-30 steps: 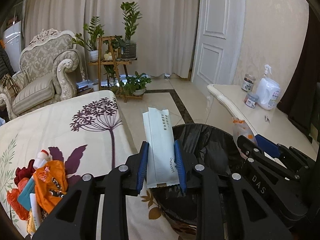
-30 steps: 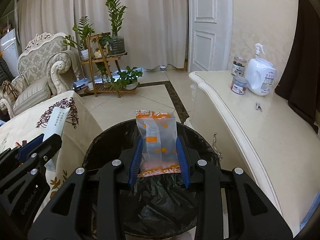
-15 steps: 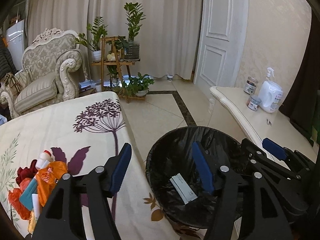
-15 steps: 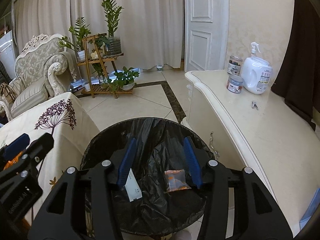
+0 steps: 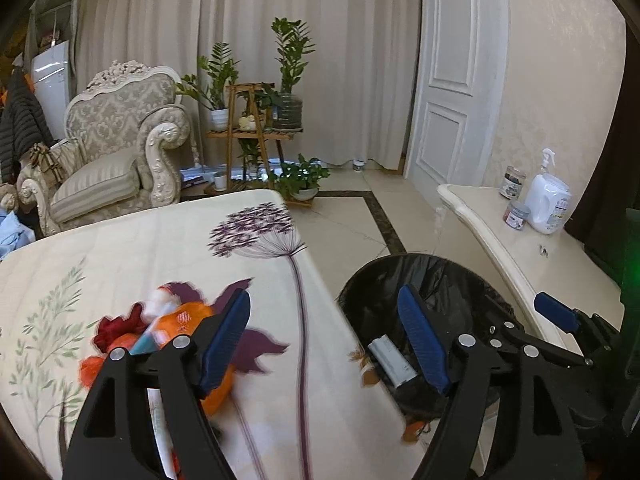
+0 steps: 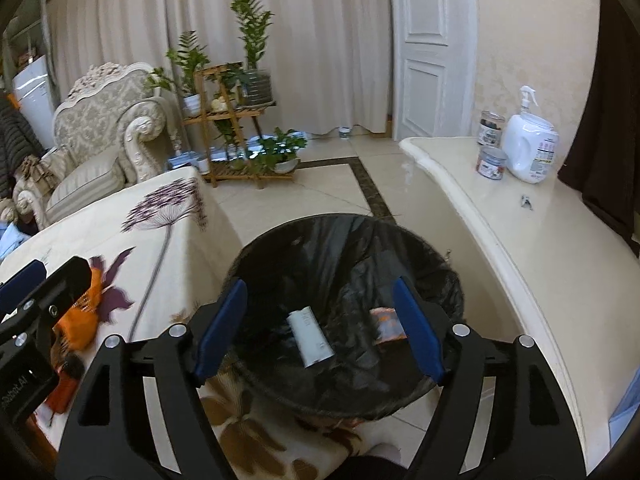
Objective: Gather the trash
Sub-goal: 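Open both tools to drop the wrapper and packet into the bin, then grasp the red spray bottle with right tool while left tool grasps pink-printed tube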
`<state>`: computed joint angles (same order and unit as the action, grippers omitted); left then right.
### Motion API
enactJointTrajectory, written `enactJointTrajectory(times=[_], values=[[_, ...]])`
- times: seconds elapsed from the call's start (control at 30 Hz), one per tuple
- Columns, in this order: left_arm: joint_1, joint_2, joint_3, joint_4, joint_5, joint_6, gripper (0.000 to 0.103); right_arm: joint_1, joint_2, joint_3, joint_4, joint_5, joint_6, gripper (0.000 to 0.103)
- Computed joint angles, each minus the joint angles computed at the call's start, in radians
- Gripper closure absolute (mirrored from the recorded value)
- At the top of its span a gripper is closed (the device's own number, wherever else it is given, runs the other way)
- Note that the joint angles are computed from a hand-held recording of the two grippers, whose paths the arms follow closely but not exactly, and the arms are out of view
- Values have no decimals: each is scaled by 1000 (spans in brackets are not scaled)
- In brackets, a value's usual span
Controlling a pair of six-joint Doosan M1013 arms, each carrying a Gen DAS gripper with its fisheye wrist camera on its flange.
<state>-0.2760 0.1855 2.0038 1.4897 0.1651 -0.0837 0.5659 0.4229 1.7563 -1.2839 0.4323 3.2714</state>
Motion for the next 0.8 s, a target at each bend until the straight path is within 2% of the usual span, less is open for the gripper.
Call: enactJointTrajectory(times=[0.2, 0.43, 0.63, 0.8], values=[[34, -55, 65, -9, 26, -8, 29, 45, -4, 0, 12, -18, -42, 29], [81, -102, 134, -74, 55, 44, 29, 84, -1, -3, 35, -35, -84, 29], [123, -110, 177, -194, 58, 156, 29, 105, 8, -11, 98, -48, -163, 29], [148, -104, 190, -262, 30, 224, 29, 119, 13, -17, 129, -59, -210, 29]])
